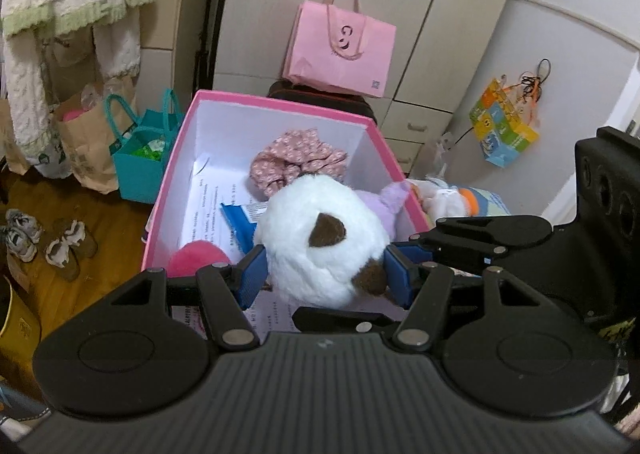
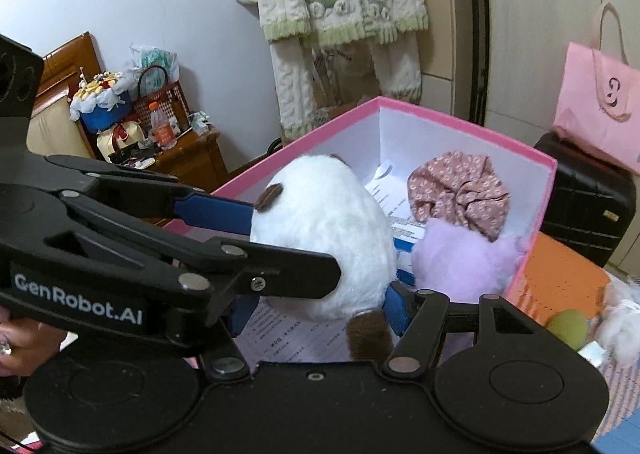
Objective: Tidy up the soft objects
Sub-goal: 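Lower the plush dog into the box and open the left tool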
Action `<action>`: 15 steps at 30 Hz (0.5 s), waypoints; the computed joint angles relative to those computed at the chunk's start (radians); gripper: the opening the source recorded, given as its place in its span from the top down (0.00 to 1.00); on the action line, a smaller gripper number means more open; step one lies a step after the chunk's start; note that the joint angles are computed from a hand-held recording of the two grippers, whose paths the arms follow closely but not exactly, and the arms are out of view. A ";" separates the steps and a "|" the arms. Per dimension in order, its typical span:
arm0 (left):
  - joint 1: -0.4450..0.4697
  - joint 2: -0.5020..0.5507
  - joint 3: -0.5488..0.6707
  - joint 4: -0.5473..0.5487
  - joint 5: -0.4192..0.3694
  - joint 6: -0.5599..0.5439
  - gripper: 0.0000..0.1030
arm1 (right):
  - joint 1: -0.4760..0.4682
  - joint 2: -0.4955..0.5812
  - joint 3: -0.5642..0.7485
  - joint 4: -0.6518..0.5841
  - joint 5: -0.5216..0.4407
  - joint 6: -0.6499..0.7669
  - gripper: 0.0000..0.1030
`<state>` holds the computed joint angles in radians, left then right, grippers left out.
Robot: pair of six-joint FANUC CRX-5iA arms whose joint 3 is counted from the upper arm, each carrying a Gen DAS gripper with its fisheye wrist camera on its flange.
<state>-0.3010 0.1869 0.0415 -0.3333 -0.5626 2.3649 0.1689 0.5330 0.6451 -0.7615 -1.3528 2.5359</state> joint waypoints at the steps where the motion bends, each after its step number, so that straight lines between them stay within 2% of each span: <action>1: 0.005 0.002 -0.002 0.012 0.002 -0.009 0.42 | 0.008 -0.001 -0.007 0.011 0.012 0.004 0.32; 8: 0.053 0.009 -0.055 0.149 0.044 -0.107 0.42 | 0.055 -0.022 -0.060 0.101 0.093 0.015 0.32; 12: 0.042 -0.003 -0.052 0.111 0.038 -0.093 0.40 | 0.072 -0.050 -0.100 0.146 0.141 0.018 0.32; 15: 0.026 -0.019 -0.045 0.068 0.022 -0.082 0.39 | 0.052 -0.046 -0.081 0.110 0.103 0.054 0.32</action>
